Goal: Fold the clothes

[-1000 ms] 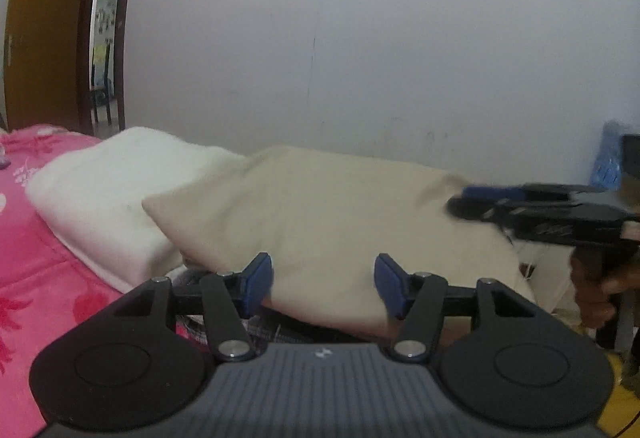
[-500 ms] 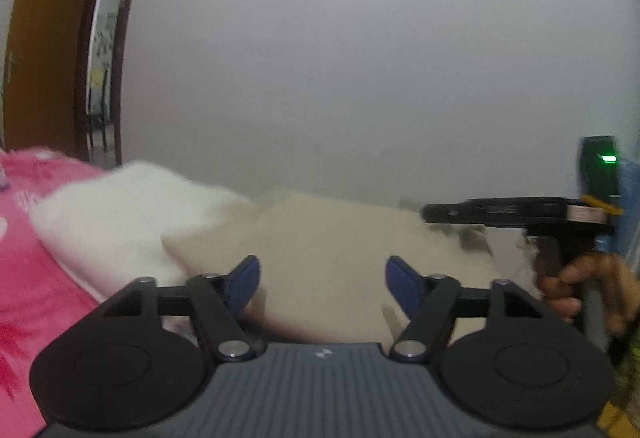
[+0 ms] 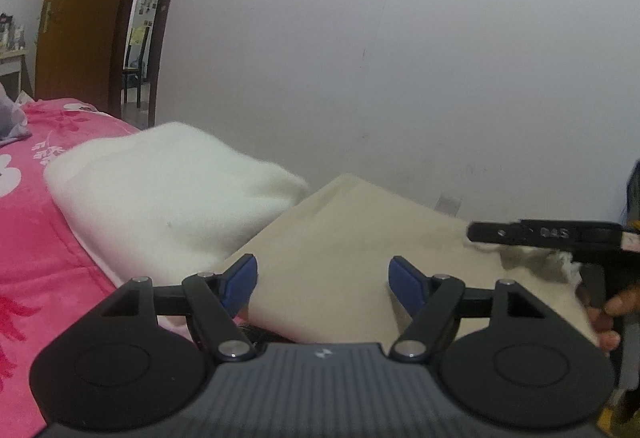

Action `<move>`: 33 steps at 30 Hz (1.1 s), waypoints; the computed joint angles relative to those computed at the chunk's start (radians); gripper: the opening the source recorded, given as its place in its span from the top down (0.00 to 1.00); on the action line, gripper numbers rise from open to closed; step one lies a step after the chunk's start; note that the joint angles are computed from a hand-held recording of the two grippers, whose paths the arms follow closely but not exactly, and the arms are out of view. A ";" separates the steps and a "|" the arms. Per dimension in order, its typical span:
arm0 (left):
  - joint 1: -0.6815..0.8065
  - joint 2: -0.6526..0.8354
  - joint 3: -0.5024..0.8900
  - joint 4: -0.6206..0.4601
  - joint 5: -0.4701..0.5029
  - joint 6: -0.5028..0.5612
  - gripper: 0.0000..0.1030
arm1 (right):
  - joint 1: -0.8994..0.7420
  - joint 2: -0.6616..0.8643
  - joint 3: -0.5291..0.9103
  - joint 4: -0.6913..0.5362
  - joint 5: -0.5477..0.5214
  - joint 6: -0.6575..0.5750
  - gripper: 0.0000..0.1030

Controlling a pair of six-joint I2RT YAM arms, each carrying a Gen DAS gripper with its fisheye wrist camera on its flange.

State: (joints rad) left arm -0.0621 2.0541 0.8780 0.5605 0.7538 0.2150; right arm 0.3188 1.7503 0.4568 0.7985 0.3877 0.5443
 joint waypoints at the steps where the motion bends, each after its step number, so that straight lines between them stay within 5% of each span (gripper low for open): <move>1: 0.011 -0.015 -0.016 0.010 0.016 -0.006 0.27 | 0.014 -0.032 -0.019 -0.006 0.011 0.020 0.67; 4: 0.031 -0.060 -0.063 0.040 0.052 0.002 0.18 | 0.099 -0.199 -0.143 -0.012 0.060 0.046 0.64; 7: 0.032 -0.111 -0.096 -0.052 0.084 0.120 0.13 | 0.234 -0.311 -0.216 -0.028 0.147 0.052 0.61; 12: -0.056 -0.163 -0.138 -0.157 -0.097 0.255 0.13 | 0.391 -0.216 -0.137 -0.151 0.257 0.053 0.54; 16: -0.034 -0.249 -0.179 -0.189 -0.088 0.233 0.13 | 0.557 -0.221 -0.074 -0.300 0.478 0.104 0.53; 20: -0.012 -0.333 -0.200 -0.287 -0.109 0.268 0.13 | 0.606 -0.198 -0.059 -0.337 0.479 0.180 0.48; 25: 0.071 -0.468 -0.226 -0.502 -0.108 0.341 0.13 | 0.702 -0.267 -0.044 -0.659 0.482 0.534 0.47; 30: 0.263 -0.680 -0.287 -0.778 0.036 0.529 0.10 | 0.993 -0.293 0.136 -1.249 0.647 1.028 0.40; 33: 0.404 -0.756 -0.277 -1.027 0.138 0.692 0.07 | 1.151 -0.248 0.263 -1.587 0.662 1.354 0.26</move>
State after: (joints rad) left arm 0.3416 1.2986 0.6008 -0.4668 0.8923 0.9065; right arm 1.4701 1.5019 0.7200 -0.7887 1.0501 1.8983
